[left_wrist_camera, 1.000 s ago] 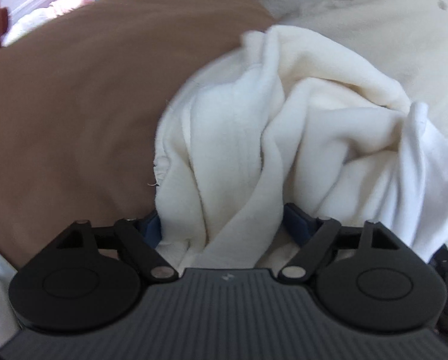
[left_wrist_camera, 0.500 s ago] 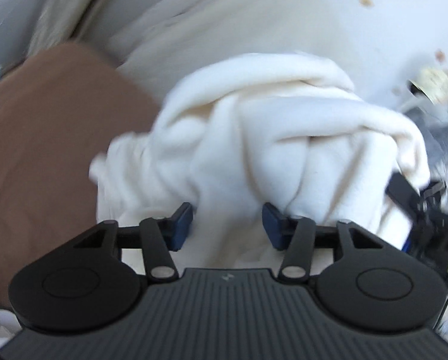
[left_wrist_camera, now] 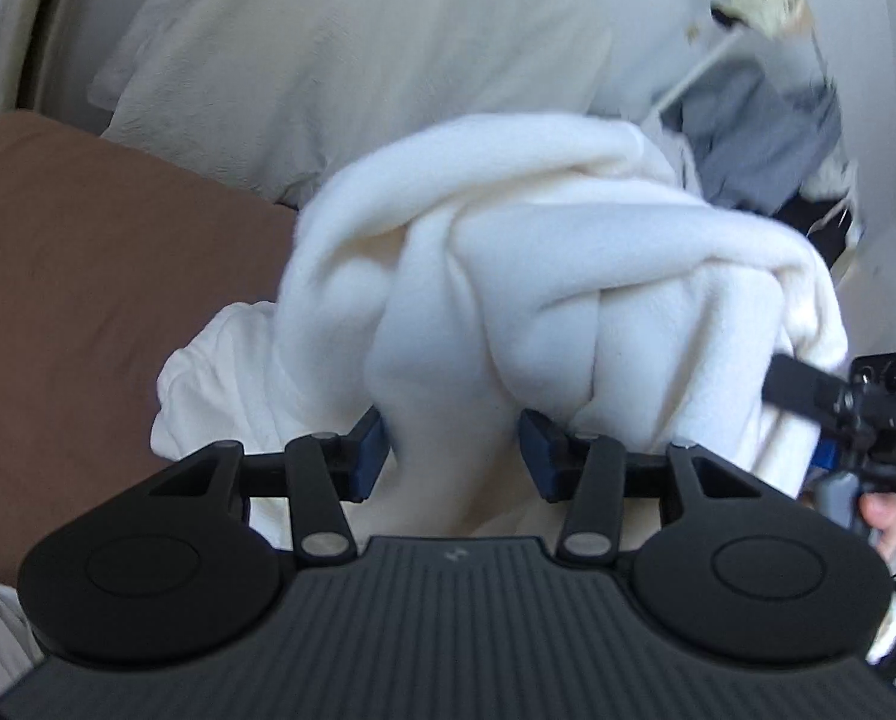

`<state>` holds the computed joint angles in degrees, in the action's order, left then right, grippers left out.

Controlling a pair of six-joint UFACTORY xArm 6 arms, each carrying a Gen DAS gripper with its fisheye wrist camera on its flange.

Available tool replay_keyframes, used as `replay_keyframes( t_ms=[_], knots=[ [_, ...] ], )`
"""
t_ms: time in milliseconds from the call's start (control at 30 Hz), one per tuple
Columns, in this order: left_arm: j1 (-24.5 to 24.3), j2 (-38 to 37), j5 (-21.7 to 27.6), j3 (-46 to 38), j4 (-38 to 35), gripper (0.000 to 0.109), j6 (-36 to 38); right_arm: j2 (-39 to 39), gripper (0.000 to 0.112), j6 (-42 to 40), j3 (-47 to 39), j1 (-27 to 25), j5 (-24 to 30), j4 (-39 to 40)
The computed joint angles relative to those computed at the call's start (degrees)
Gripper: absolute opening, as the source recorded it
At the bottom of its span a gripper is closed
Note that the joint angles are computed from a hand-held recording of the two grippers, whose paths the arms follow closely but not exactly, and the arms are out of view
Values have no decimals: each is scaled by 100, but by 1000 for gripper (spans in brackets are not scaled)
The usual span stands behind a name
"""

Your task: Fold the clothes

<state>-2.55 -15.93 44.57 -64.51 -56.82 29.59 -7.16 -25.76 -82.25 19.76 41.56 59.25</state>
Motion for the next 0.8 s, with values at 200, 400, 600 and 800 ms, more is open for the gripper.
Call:
replay_keyframes(
  t_ms=[200, 400, 600, 800],
  knots=[
    [-1054, -685, -1076, 1181, 1624, 40, -1184, -1057, 83, -739, 1694, -574, 368, 797],
    [-1418, -718, -1330, 1118, 3060, 24, -2749, -900, 83, -934, 1660, -958, 999, 779],
    [-1638, -986, -1691, 1061, 4422, 24, -5172, -931, 83, -1150, 1576, -1395, 1770, 1267],
    [-2268, -393, -918, -96, 6700, 16, -6879, -903, 83, -1677, 1562, -2003, 2630, 1576]
  ],
)
